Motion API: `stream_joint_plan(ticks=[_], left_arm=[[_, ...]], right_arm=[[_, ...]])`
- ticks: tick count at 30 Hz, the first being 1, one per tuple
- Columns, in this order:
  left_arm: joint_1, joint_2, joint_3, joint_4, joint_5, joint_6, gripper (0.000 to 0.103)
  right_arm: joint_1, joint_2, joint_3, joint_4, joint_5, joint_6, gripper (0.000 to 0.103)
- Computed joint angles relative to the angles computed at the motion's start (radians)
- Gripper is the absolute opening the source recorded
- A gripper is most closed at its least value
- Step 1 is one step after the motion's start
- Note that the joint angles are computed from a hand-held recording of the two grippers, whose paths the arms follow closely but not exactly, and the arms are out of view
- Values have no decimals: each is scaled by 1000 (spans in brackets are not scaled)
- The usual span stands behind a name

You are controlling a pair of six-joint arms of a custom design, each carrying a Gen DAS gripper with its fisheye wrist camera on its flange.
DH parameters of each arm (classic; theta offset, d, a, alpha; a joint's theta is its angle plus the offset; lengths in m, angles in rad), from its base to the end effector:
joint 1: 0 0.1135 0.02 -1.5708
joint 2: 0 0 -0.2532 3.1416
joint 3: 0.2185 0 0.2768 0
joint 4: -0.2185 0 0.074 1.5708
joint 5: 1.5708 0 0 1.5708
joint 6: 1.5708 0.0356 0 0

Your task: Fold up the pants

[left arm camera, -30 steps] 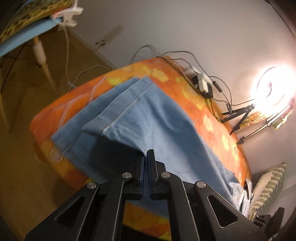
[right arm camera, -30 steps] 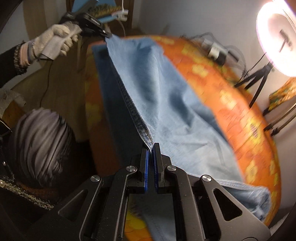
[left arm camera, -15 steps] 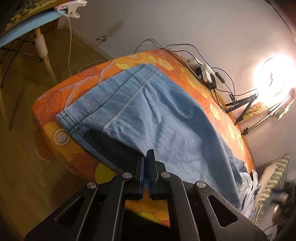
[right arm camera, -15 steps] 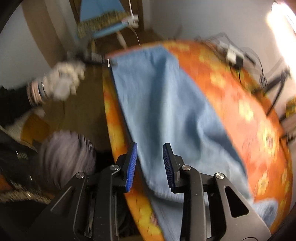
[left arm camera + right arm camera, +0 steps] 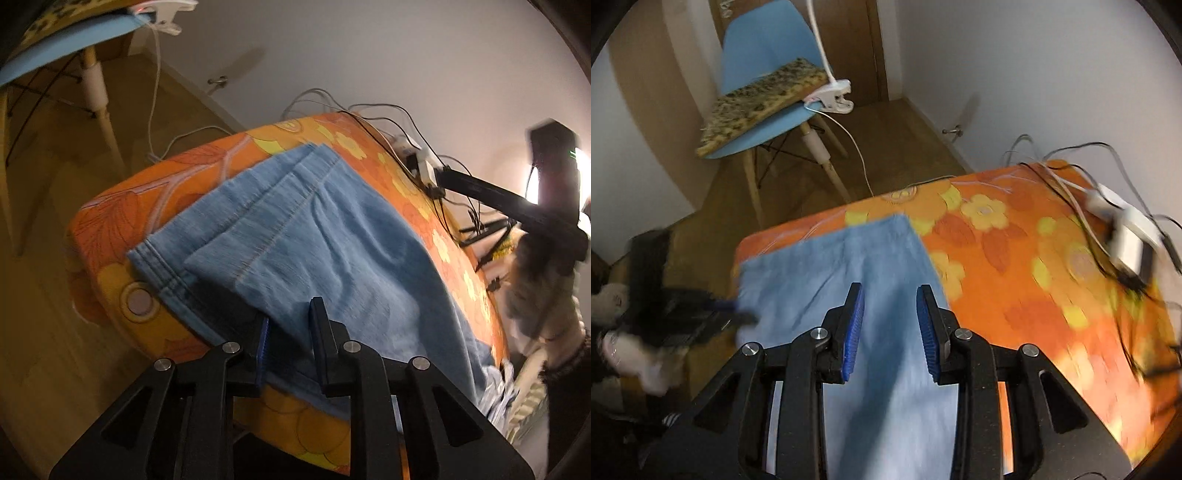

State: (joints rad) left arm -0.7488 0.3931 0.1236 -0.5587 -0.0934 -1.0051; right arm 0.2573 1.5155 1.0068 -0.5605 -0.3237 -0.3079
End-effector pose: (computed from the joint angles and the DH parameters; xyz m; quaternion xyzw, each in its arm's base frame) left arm 0.1023 -0.0905 0.1157 -0.1358 0.9210 -0.2508 0.2652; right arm 0.3095 0.0932 0.1926 -0.3050 0.9070 0.1499 0.2488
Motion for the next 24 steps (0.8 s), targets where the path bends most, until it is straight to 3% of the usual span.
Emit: stream_joint_plan(ticks=[3, 8, 12, 21, 22, 24], left_arm=[[35, 31, 7, 15, 13, 19, 19], [51, 102, 19, 51, 9, 36, 19], [70, 121, 14, 68, 9, 34, 19], [31, 123, 8, 79, -55, 27, 19], [28, 125, 8, 82, -61, 31, 19], [28, 124, 6, 85, -63, 30, 19]], right_arm=[[48, 198, 107, 70, 14, 29, 31], [70, 404, 231, 114, 25, 40, 32], [58, 484, 287, 130, 19, 42, 42], [64, 572, 366, 105, -16, 10, 42], [68, 575, 366, 108, -11, 10, 40], [76, 573, 352, 133, 11, 14, 27]])
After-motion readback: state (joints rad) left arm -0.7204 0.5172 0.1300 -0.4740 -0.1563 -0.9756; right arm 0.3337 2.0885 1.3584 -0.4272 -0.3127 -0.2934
